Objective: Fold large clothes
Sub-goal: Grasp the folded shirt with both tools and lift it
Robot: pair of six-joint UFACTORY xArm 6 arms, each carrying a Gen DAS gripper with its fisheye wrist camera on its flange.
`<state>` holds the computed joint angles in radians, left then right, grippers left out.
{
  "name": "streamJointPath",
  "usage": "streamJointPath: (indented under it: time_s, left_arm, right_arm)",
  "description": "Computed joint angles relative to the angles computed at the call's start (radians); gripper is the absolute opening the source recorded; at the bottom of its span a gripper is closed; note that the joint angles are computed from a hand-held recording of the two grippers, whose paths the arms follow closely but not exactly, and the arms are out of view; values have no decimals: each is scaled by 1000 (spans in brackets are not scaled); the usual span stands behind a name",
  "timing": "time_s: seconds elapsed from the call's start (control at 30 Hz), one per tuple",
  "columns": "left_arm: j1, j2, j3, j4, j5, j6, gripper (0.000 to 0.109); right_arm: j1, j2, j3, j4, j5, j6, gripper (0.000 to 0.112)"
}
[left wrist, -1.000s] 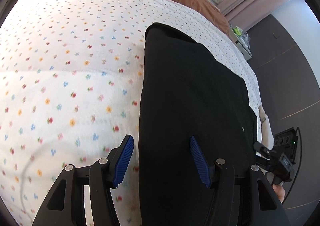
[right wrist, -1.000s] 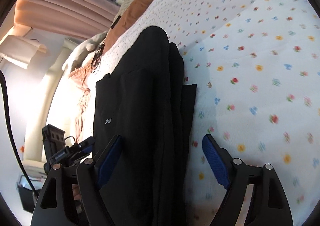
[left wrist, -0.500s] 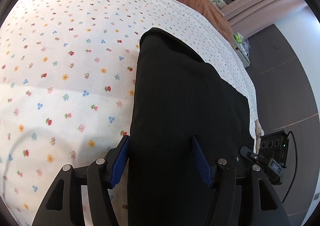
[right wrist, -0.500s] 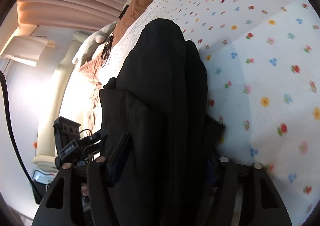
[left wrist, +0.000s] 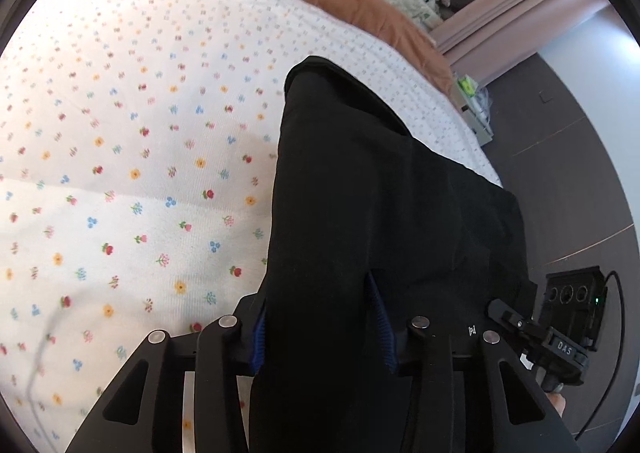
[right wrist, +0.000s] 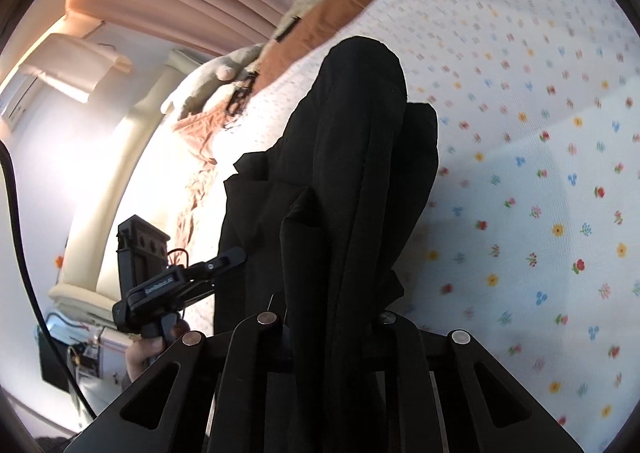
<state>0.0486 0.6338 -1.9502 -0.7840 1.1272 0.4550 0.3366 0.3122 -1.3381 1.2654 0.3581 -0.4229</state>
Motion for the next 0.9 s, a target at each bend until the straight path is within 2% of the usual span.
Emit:
streamJointPath:
  time_s: [0.23,0.4,0.53,0.73,0.9]
  left_arm:
    - [36,-140,124,-84,-17,61,42]
    - [83,-228,163,-144,16,88,42]
    - [139,-315,210,-195,42,124,42]
    - [229,-366,177,-243,104,138,42]
    - [315,-401,154,-274,149,151,42]
  right_arm:
    - [58,-102,32,-99,-69,79,17]
    - [111,-167,27,-239,-113,186,17]
    - [152,-198,2,-404,-131,309,17]
    - [210,-192,-92,-701,-124,535,17]
    - [259,-147,-201,-868,-100,675,17]
